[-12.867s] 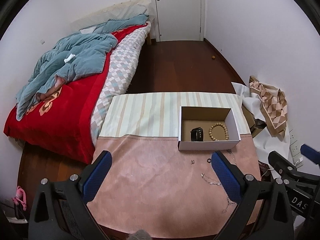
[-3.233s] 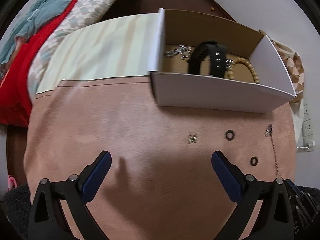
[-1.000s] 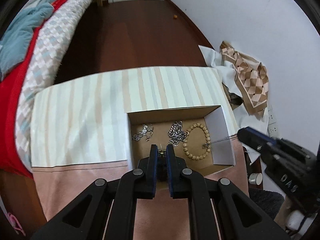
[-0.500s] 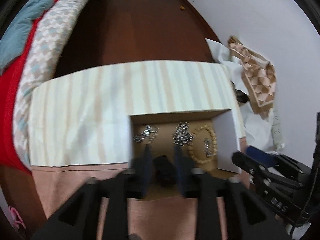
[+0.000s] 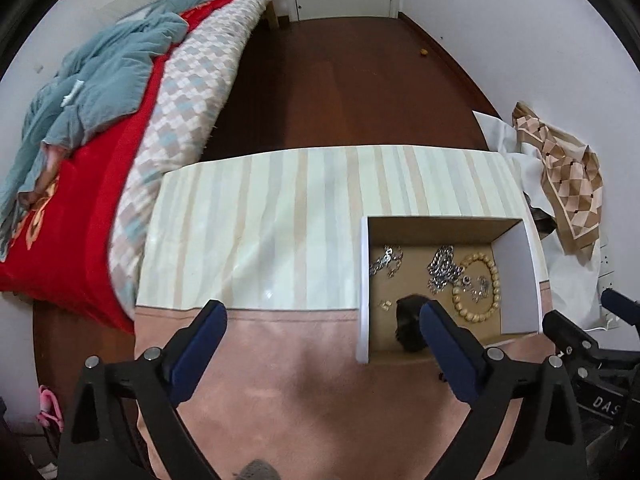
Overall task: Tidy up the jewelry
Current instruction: 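Withdraw both tools from the box back over the table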
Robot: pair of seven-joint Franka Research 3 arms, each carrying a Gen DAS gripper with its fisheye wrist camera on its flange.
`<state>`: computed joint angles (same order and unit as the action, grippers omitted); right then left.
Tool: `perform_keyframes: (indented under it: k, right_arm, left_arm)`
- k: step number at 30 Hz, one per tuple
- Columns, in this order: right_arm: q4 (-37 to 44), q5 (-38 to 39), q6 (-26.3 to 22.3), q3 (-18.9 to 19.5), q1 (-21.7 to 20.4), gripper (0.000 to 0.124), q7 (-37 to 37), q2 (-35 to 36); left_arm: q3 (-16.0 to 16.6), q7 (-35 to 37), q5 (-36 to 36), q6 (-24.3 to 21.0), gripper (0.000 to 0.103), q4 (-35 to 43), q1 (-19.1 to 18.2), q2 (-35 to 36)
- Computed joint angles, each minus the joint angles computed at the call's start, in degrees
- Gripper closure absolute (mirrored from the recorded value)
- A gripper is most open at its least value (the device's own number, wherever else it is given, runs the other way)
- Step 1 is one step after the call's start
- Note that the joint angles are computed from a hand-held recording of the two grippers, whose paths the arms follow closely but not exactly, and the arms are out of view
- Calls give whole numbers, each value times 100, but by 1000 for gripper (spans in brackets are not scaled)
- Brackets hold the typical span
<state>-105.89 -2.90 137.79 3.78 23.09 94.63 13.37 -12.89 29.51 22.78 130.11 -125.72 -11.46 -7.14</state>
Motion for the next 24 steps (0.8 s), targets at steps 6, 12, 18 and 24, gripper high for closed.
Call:
perform_keyframes:
  k: [6, 12, 18, 24]
  right_arm:
    - [-466, -75, 194, 20, 1, 21, 88, -408]
    - [-979, -217, 441, 108, -54, 21, 203, -1002]
    - [-1524, -340, 683, 255, -167, 21, 337, -1618]
    - [-2018, -303, 884, 395, -310, 21, 325, -2277]
  left_arm:
    - [-145, -323, 187, -213, 2, -201, -111, -313]
    - [-329, -782, 461, -376, 2, -410, -198, -763]
    - [-503, -1147, 728, -666, 2, -493, -311, -1160]
    - [-688, -1353, 950, -971, 2, -488, -441, -1522]
